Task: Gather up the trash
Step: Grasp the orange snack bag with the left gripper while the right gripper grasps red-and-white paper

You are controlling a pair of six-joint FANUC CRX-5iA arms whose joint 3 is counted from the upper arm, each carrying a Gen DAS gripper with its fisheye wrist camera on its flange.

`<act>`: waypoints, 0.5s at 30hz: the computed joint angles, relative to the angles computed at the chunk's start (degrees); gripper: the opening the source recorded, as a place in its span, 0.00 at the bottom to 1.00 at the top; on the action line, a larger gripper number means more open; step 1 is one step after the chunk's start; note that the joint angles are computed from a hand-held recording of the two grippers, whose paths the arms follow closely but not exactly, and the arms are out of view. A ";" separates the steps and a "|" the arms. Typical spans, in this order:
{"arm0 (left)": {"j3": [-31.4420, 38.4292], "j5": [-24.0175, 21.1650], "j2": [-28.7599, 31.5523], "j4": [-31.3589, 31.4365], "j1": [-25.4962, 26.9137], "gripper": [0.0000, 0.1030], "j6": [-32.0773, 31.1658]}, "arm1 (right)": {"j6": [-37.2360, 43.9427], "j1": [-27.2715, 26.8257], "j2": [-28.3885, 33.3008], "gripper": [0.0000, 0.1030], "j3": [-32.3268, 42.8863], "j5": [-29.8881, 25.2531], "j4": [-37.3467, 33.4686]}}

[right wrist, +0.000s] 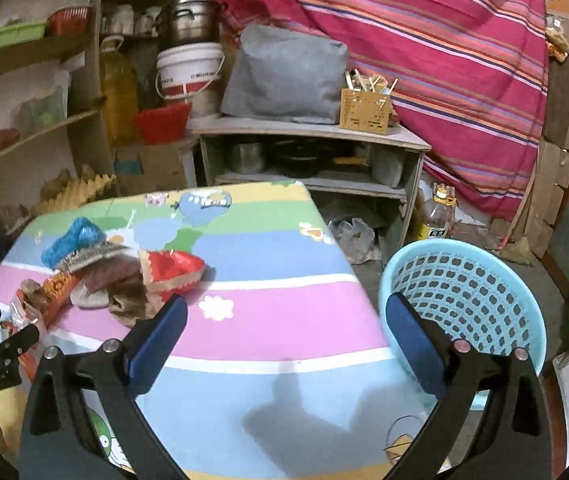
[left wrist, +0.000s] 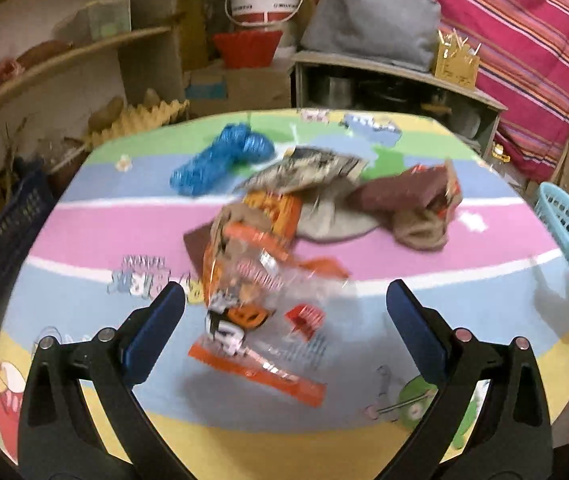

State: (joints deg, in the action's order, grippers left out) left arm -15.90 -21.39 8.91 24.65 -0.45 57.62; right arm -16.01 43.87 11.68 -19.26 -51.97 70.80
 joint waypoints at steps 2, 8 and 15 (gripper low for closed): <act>-0.99 -0.19 0.45 2.80 0.31 0.88 -3.03 | 0.65 0.30 1.61 0.94 1.30 -0.76 -0.92; -4.13 0.17 0.24 12.07 0.83 0.48 -13.00 | 0.73 0.33 4.16 0.94 3.75 0.88 -1.69; -5.16 -1.97 -0.08 17.32 2.30 0.36 -18.12 | 3.23 0.26 6.30 0.94 6.21 2.31 -2.84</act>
State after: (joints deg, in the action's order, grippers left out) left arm -21.06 -23.36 8.83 41.96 1.86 39.50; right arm -12.78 44.13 17.98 -13.05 -49.66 67.96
